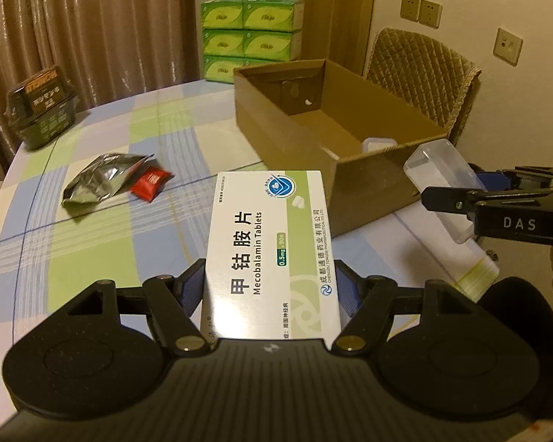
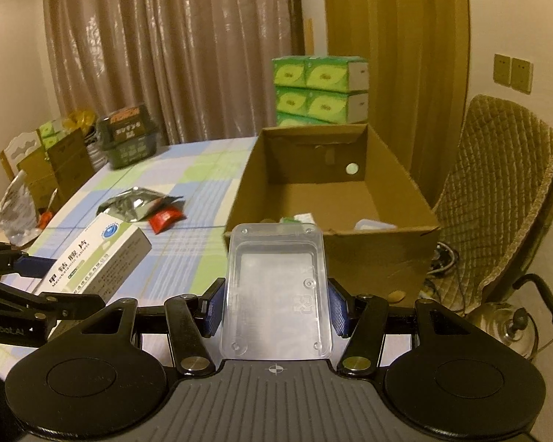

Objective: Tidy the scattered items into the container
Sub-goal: 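Carry the clear box in the right gripper while the left carries the medicine box over the cardboard box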

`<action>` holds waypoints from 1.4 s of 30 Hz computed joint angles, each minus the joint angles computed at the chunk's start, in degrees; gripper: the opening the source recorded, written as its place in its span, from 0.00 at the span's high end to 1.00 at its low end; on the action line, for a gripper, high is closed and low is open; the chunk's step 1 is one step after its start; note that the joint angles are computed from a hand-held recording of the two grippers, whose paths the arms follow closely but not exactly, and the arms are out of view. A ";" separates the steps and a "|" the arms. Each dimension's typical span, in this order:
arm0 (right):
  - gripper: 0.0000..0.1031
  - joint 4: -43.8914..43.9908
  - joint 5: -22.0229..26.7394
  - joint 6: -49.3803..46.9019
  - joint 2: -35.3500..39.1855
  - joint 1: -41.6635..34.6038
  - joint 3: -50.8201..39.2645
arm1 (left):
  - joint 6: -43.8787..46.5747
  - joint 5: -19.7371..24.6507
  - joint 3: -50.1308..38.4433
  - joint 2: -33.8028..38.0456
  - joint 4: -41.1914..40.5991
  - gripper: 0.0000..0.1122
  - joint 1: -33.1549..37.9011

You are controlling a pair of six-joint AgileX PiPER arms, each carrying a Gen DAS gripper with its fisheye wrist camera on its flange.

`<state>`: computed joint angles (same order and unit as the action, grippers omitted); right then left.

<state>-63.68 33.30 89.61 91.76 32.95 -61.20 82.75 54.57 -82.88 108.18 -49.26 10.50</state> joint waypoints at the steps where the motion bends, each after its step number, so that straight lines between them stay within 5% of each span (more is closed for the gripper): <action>1: 0.49 -0.11 0.06 -0.11 -0.26 -0.46 0.07 | -0.57 0.24 -0.61 0.21 -0.11 0.40 -0.58; 15: 0.49 2.86 -3.73 -10.04 0.61 -11.51 -5.12 | -12.21 2.22 -13.82 6.10 -2.18 0.40 -10.67; 42: 0.49 20.20 -9.35 -34.56 17.64 -24.56 -24.34 | -37.30 8.55 -56.38 33.56 6.66 0.40 -22.07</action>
